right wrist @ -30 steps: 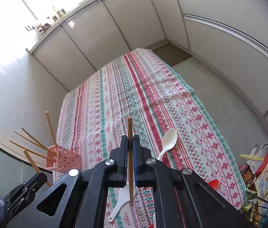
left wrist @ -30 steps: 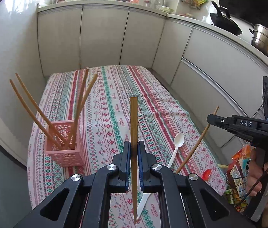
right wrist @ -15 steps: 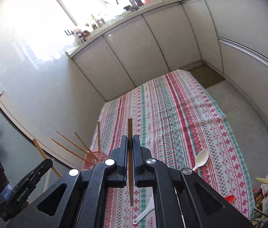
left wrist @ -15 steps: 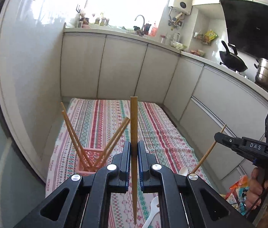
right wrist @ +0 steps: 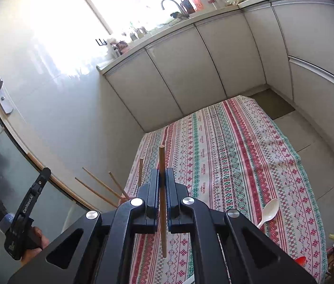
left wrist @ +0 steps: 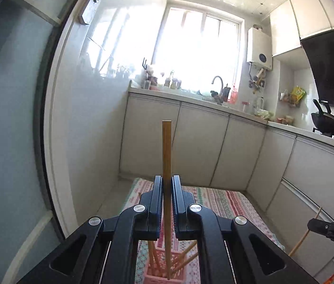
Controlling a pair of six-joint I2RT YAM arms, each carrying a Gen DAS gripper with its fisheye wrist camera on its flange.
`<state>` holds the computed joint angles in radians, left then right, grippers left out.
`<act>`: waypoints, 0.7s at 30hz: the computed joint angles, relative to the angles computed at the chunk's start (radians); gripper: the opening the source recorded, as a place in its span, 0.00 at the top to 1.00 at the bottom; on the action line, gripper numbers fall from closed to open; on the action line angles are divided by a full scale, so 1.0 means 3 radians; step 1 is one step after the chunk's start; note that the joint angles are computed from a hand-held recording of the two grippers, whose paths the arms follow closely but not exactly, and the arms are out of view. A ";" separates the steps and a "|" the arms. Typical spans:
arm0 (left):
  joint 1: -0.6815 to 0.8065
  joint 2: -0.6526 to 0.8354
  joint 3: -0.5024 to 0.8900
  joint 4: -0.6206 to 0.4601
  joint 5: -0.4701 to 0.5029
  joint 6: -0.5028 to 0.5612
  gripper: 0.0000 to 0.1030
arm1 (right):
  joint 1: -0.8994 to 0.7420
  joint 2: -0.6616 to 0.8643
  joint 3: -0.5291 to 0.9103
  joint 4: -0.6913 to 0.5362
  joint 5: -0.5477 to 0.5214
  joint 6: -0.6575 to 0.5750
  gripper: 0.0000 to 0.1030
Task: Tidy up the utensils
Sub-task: 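Lower the chopstick into the pink holder and open the left tool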
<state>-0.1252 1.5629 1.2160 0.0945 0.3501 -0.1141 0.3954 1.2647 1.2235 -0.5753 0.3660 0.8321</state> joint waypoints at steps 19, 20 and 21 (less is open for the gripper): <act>-0.0083 0.1009 0.0687 -0.0569 0.0048 0.0273 0.91 | 0.0062 0.0340 0.0216 0.0340 0.0087 -0.0198 0.95; -0.0067 0.1030 0.0734 -0.0648 0.0073 0.0258 0.90 | 0.0091 0.0372 0.0248 0.0349 0.0110 -0.0213 0.95; -0.0044 0.1035 0.0773 -0.0732 0.0127 0.0247 0.87 | 0.0118 0.0408 0.0292 0.0347 0.0132 -0.0225 0.95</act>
